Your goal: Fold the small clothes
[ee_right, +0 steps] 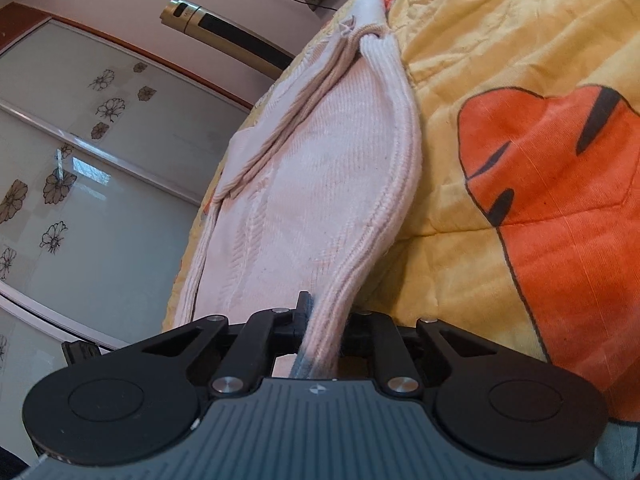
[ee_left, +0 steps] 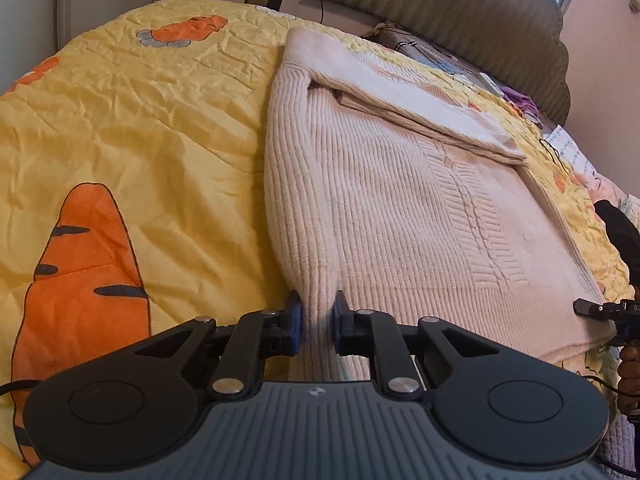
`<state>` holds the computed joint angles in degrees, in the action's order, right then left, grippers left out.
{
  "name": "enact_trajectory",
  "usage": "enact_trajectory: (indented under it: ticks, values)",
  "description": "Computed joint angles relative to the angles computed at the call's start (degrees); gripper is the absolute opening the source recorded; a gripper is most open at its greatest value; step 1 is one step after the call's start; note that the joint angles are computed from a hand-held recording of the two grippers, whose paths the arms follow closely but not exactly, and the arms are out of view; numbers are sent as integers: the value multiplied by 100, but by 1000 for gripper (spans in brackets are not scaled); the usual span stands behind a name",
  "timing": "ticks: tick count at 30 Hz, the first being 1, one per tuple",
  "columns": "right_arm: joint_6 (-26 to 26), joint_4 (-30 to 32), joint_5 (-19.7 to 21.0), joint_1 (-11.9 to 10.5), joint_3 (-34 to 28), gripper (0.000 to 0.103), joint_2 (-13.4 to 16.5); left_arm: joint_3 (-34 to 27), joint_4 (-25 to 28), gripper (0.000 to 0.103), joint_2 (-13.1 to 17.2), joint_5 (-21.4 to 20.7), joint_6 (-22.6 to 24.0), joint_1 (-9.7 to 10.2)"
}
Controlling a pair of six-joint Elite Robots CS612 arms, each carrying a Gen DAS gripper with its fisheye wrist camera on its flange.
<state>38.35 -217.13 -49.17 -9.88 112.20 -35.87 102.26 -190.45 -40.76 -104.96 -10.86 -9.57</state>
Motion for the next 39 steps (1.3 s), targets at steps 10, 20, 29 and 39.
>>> enact_trajectory:
  ticks: [10, 20, 29, 39]
  values:
    - [853, -1181, 310, -42, -255, 13, 202, -334, -461, 13, 123, -779, -631, 213]
    - [1208, -1169, 311, -180, -1636, 13, 386, -2285, -283, 12, 848, -959, -1341, 225]
    - [1185, 738, -649, -129, -3858, 13, 1158, -5061, 1415, 12, 2120, 544, -1122, -112]
    - [1850, 1500, -1215, -48, -5165, 55, 1903, -6507, 2115, 44, 2953, -320, -1773, 55]
